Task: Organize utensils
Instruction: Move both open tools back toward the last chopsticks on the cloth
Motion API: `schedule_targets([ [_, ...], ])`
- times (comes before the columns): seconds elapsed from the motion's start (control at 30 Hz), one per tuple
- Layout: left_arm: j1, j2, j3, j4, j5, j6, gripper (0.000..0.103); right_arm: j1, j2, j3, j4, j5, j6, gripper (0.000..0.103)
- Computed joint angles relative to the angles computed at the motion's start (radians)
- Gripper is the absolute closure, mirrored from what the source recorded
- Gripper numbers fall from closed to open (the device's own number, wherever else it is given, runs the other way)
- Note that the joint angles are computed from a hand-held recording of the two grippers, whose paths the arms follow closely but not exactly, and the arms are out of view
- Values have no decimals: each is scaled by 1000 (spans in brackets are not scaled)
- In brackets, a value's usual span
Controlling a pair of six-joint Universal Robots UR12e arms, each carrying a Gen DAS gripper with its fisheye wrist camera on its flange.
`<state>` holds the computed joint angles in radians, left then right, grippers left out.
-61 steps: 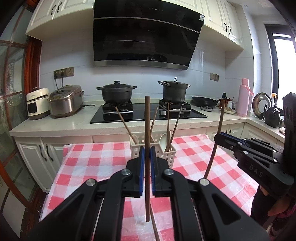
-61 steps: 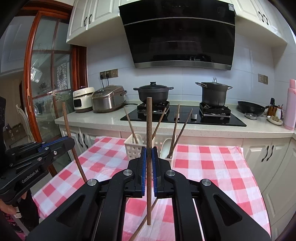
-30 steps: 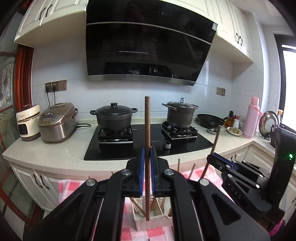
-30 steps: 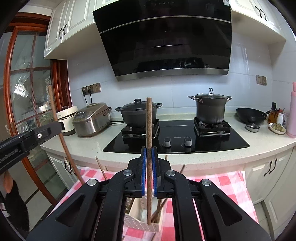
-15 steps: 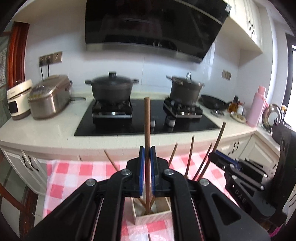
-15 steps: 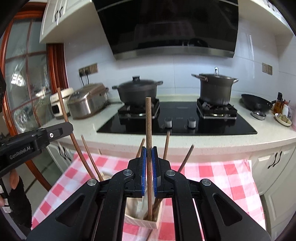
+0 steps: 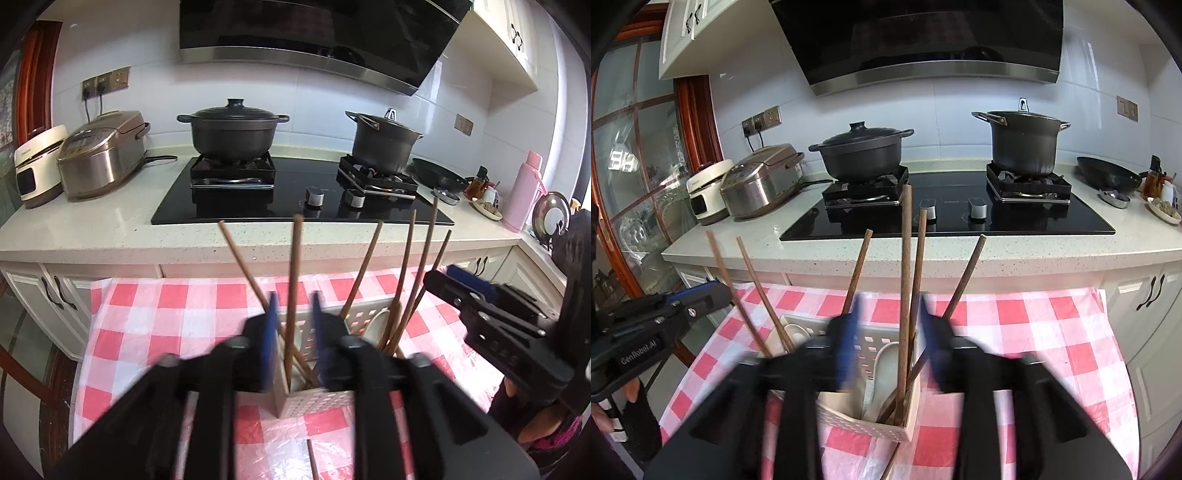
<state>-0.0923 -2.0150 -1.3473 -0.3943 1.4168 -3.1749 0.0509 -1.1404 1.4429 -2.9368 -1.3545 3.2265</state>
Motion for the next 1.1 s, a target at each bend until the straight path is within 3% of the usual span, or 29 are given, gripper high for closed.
schedule_targets([
  [0.03, 1, 5, -10, 16, 5, -13, 60, 0, -5, 8, -9, -7, -1, 54],
  [0.1, 9, 16, -33, 42, 1, -40, 59, -1, -15, 23, -26, -17, -9, 54],
  [0.17, 19, 31, -66, 73, -2, -72, 51, -4, -28, 47, -44, -22, -13, 54],
  [0.37, 18, 82, -190, 201, 108, -90, 21, -11, -63, 130, -98, -31, -8, 54],
  [0.5, 11, 111, -272, 275, 169, -71, 12, -13, -83, 189, -133, -24, 12, 54],
  [0.8, -7, 156, -429, 390, 238, -47, 5, 9, -114, 320, -210, -64, 37, 53],
  [1.1, -9, 155, -498, 362, 206, -54, 5, 32, -114, 392, -185, -88, 30, 50],
])
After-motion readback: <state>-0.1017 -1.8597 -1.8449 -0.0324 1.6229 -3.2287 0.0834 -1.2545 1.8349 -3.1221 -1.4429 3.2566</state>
